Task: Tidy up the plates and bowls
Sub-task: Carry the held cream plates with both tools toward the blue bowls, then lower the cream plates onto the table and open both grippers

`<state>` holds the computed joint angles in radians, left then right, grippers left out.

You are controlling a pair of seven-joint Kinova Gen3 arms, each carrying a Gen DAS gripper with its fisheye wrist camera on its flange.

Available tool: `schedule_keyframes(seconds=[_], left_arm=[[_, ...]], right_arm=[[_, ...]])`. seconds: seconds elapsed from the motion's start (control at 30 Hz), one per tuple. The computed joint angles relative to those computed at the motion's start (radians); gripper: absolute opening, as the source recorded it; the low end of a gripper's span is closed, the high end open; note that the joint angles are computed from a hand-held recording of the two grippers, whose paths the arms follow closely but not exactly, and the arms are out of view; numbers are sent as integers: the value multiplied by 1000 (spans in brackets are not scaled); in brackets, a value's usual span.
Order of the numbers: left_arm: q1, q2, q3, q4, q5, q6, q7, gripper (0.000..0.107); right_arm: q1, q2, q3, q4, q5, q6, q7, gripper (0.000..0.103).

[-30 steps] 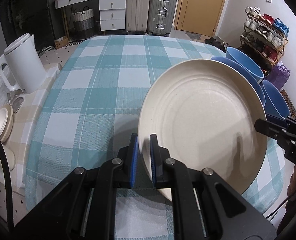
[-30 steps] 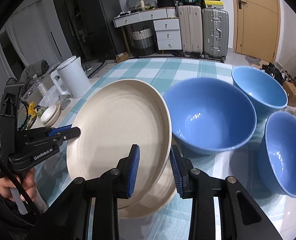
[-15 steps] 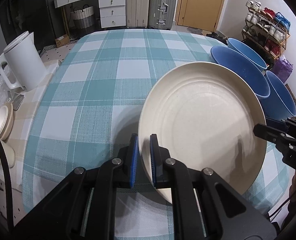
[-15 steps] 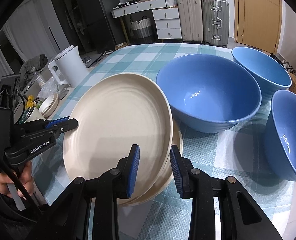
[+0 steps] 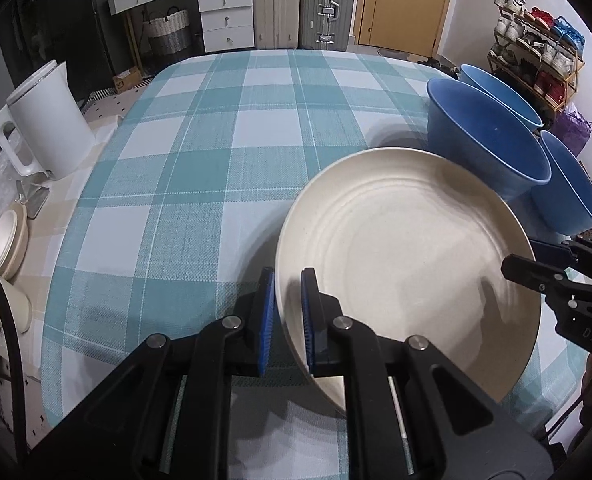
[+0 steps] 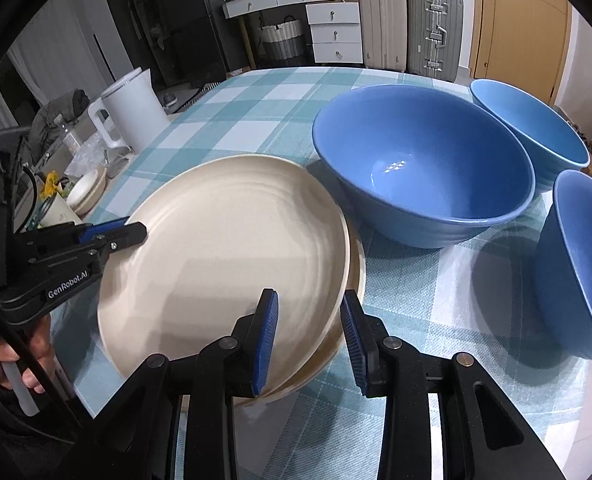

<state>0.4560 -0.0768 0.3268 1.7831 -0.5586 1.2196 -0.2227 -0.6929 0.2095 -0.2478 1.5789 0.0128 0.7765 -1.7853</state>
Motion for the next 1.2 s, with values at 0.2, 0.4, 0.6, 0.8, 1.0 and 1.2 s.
schedule_keyframes(seconds=[0.2, 0.4, 0.6, 0.8, 1.0, 1.2], left_arm=[[8, 23, -2, 1, -26, -3, 8, 8], [15, 36, -14, 10, -43, -22, 12, 8], [31, 54, -23, 9, -67, -17, 20, 8], [25, 39, -41, 21, -45, -53, 7, 12], [-25, -17, -45, 36, 25, -112, -26, 59], [-60, -72, 7, 41, -11, -149, -28, 80]], right_arm=[[-36, 24, 16, -15, 71, 14, -50, 34], [-73, 34, 27, -11, 153, 15, -108, 34], [-84, 40, 29, -7, 184, 12, -135, 34], [-58, 38, 18, -4, 144, 5, -105, 37], [-30, 3, 14, 27, 101, -24, -77, 54], [18, -70, 10, 79, 56, -67, -57, 77]])
